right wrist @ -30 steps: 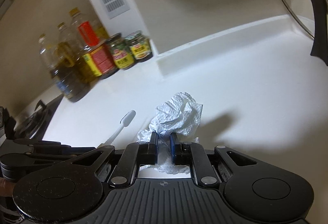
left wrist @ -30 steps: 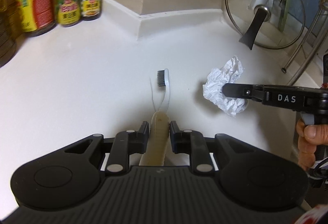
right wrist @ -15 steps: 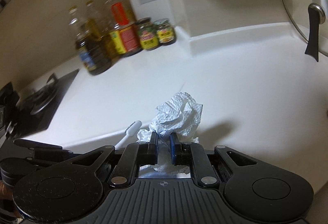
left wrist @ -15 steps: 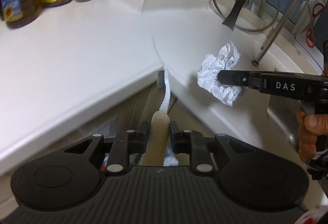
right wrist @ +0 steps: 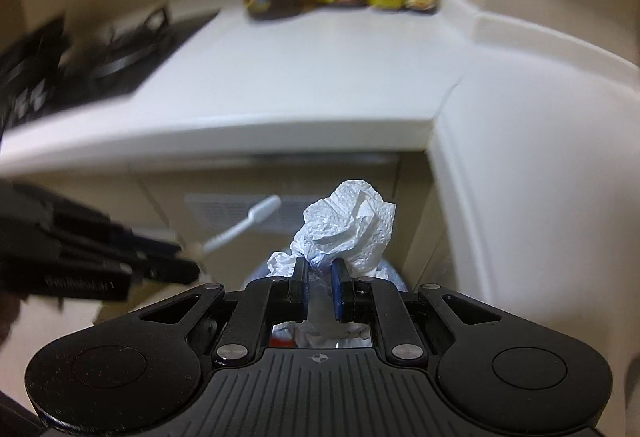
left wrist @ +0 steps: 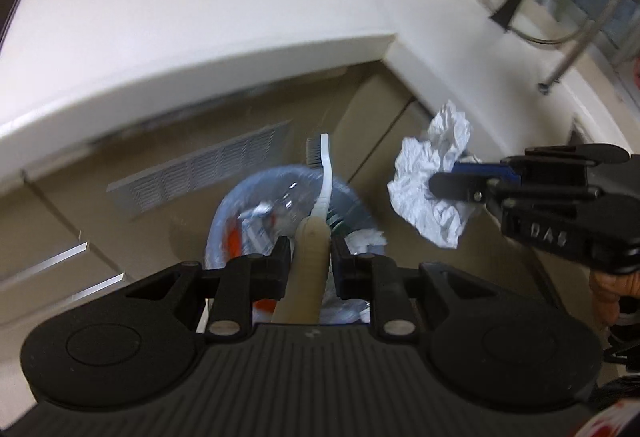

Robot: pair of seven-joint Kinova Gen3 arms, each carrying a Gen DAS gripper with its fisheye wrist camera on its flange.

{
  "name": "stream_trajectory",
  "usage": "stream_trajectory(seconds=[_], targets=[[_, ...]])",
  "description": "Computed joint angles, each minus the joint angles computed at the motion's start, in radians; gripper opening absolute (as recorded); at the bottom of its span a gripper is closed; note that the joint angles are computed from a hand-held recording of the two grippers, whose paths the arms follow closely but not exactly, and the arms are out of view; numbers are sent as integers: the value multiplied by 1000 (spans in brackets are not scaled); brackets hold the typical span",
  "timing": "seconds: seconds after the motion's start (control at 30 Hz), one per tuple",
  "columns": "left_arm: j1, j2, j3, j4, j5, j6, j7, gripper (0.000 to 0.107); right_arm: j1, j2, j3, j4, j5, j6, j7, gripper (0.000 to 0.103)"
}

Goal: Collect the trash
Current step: 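Carry the toothbrush and crumpled paper down toward the wastebasket with both tools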

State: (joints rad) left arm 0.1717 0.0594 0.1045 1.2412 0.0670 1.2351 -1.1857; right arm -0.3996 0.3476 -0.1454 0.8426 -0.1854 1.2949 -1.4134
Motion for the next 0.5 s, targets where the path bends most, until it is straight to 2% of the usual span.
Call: stream_trajectory(seconds=[0.3, 0.5], targets=[[36, 32, 5, 36, -88, 19, 162, 19, 2, 94, -14, -50, -7, 104, 140, 12], [47, 62, 3, 35, -91, 27, 199, 19, -2, 140, -10, -80, -16, 131, 189, 12]])
